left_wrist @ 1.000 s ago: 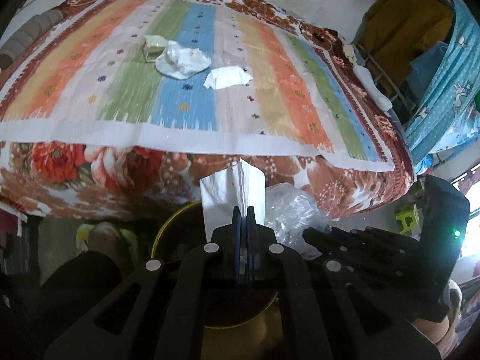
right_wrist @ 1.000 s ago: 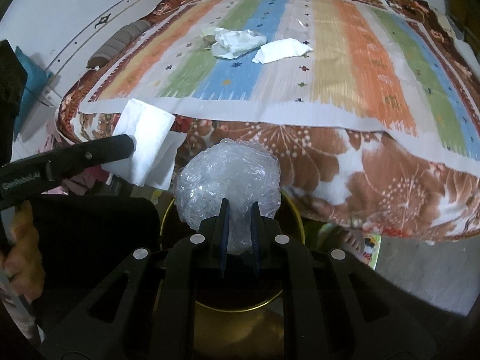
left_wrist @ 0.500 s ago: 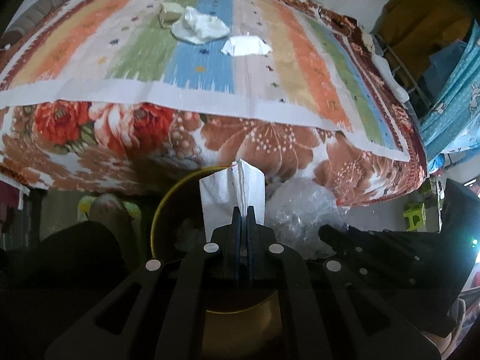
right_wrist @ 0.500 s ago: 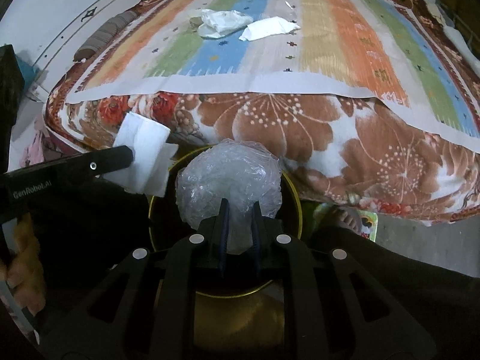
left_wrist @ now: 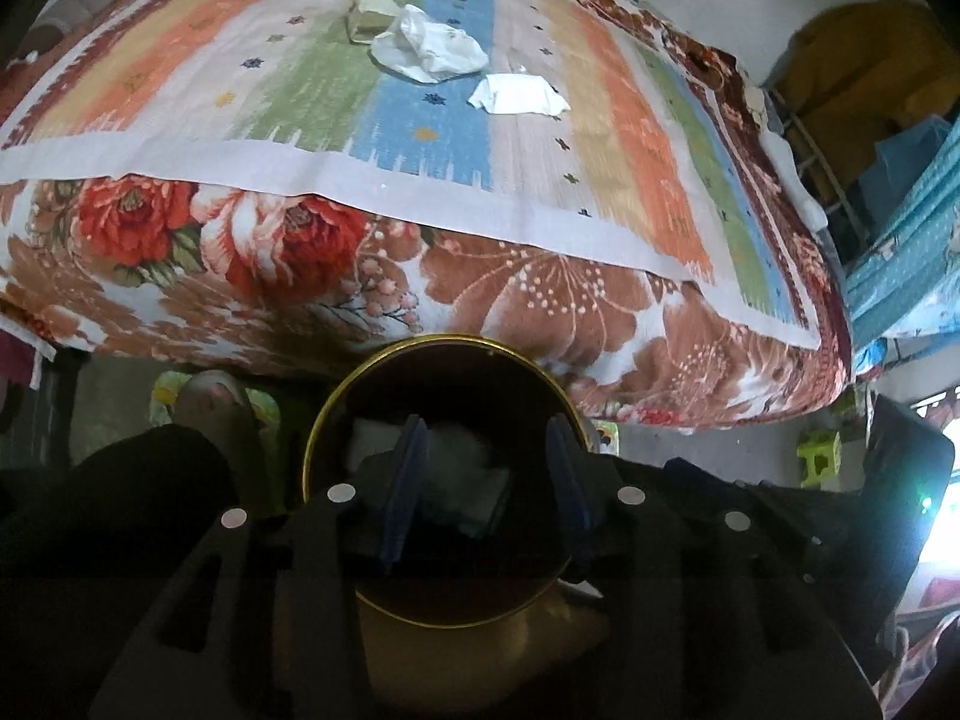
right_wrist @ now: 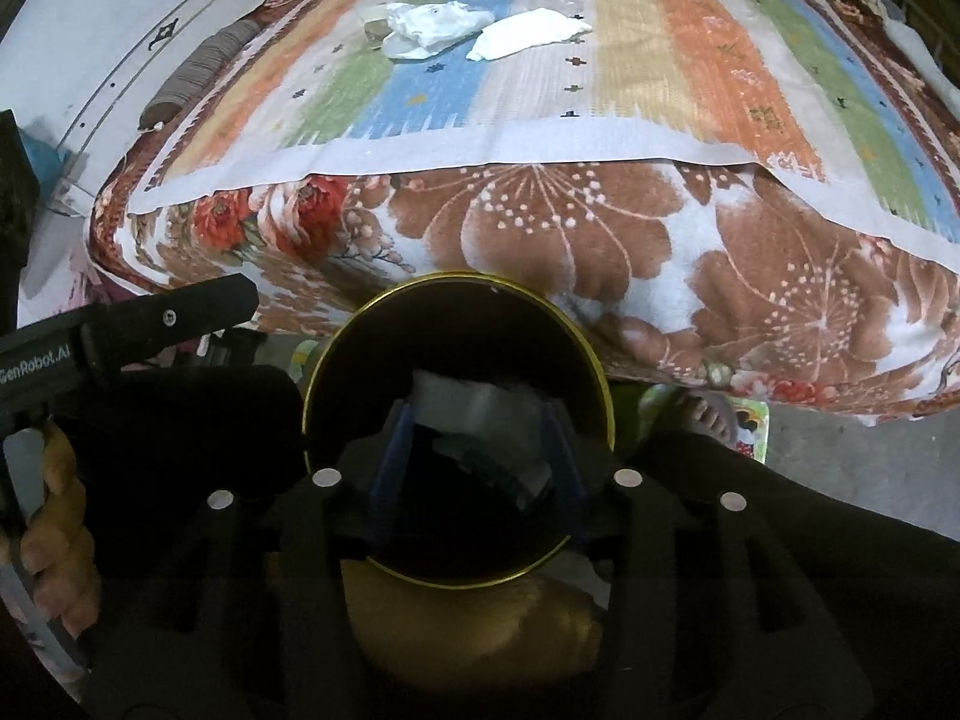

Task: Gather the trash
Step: 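Open both tools over the dark bin to drop the tissue and plastic bag, then move both open tools back over the bed toward the remaining tissues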

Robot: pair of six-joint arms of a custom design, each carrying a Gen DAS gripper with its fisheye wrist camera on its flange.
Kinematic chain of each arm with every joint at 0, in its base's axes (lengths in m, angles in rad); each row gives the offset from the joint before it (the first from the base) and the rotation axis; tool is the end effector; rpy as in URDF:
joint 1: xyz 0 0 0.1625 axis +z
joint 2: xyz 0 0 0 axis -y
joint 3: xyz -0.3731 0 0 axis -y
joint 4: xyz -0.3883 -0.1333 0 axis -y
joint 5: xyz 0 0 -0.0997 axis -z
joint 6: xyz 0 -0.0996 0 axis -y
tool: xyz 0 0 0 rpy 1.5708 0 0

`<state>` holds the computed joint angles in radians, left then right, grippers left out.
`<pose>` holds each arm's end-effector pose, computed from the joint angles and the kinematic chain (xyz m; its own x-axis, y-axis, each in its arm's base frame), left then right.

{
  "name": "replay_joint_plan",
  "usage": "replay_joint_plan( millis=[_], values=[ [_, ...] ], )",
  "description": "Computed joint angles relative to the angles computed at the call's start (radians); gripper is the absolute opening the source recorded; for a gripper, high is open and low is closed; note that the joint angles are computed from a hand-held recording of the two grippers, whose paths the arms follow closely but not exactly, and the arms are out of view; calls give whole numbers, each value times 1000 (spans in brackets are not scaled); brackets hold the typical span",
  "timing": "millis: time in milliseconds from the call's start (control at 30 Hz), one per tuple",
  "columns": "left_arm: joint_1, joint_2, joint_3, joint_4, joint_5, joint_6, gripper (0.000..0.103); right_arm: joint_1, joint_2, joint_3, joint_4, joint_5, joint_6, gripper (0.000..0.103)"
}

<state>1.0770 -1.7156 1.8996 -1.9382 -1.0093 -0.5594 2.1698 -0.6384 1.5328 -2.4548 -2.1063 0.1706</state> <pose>-0.0451 -0.4769 0.3959 -0.9181 -0.1919 -0.3469 -0.0250 0.9013 -0.4324 0.4298 -0.4833 -0.0047 -0.7927 -0.3420 0.5046 -0.4355 0.8969 -0.0764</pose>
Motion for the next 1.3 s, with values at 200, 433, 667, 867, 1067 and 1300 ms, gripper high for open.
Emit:
replay_joint_plan(
  millis=[200, 433, 667, 867, 1067, 1300],
  values=[
    [5, 1, -10, -5, 9, 1, 51, -3, 2, -7, -2, 17, 5, 50],
    [-18, 9, -23, -13, 74, 13, 63, -14, 11, -46, -4, 58, -13, 63],
    [-30, 20, -55, -55, 127, 44, 77, -18, 30, -116, 19, 57, -31, 79],
    [-16, 27, -66, -121, 167, 0, 97, -33, 43, -160, 40, 90, -11, 91],
    [7, 64, -117, -95, 169, -38, 97, -32, 88, -239, 74, 42, -23, 94],
    [47, 173, -249, -64, 186, 26, 97, -42, 171, -390, 133, 6, -43, 94]
  ],
)
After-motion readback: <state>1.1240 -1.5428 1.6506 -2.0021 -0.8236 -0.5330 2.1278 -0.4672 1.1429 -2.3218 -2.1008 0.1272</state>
